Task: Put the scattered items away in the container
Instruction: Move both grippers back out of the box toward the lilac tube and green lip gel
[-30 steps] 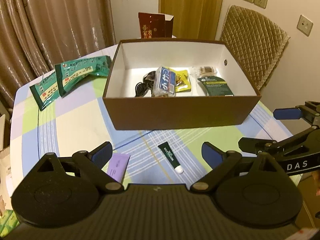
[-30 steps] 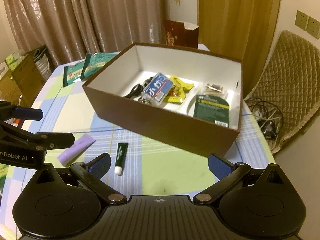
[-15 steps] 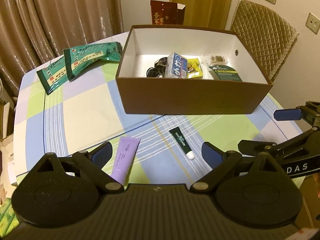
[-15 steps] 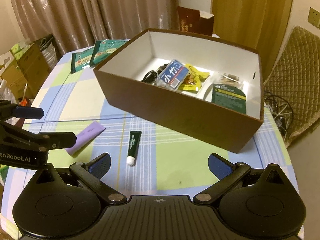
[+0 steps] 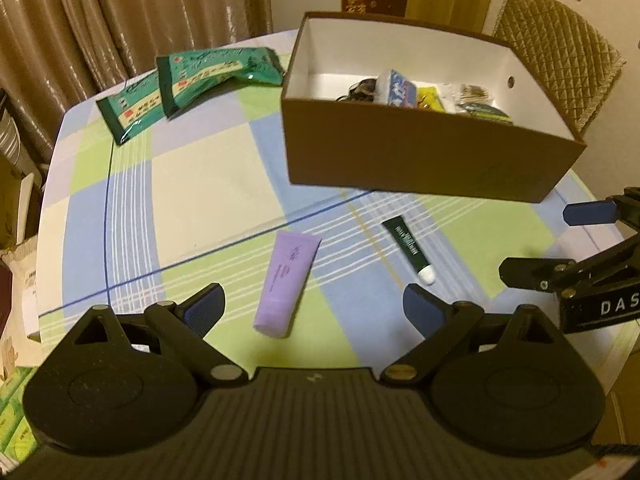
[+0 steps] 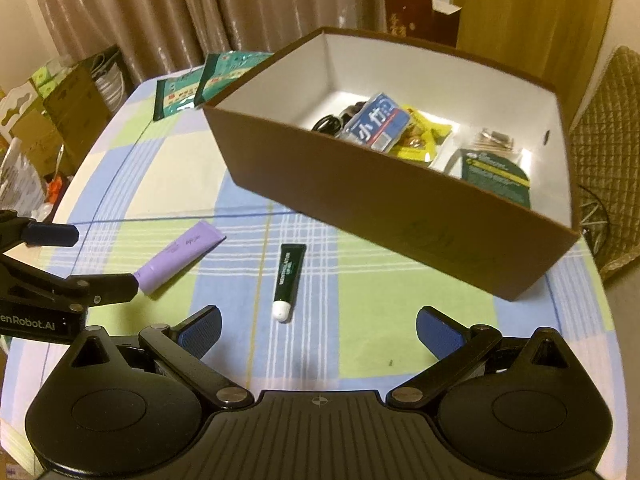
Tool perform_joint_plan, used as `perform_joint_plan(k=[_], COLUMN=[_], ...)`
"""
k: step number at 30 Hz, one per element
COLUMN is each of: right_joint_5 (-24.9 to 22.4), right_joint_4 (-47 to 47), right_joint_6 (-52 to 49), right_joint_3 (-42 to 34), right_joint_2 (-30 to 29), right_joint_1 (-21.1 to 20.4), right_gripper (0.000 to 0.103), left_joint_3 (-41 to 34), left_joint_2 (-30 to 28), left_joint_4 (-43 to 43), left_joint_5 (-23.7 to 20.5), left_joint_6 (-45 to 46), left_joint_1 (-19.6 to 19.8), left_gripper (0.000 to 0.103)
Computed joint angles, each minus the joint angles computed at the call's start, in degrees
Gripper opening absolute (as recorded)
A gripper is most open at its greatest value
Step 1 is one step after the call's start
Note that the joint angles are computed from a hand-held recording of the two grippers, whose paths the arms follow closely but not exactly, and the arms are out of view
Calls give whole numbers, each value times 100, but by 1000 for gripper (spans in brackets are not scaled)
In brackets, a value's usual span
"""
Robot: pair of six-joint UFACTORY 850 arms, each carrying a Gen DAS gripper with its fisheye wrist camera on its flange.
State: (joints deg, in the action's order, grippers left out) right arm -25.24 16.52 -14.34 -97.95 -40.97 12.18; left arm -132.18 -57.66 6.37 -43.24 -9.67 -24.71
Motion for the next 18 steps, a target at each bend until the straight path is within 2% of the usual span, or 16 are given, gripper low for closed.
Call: perform_joint_plan(k=[8, 13, 18], right_joint_5=[-14, -19, 236], right_joint_4=[457, 615, 697], right_joint_6=[-559, -822, -1127], right_joint_3=[-63, -111, -62], right_joint_2=[-254, -400, -504], right_joint_1=[22, 49, 112], right_gripper=[101, 101, 100], left_joint_3=[446, 457, 261], left_joint_2=[127, 58, -146], left_joint_4=[29, 4, -9], left_joint_5=[271, 409, 400], left_joint_6=[36, 172, 350], left_joint_1=[110, 154, 176], left_gripper=[94, 93, 90])
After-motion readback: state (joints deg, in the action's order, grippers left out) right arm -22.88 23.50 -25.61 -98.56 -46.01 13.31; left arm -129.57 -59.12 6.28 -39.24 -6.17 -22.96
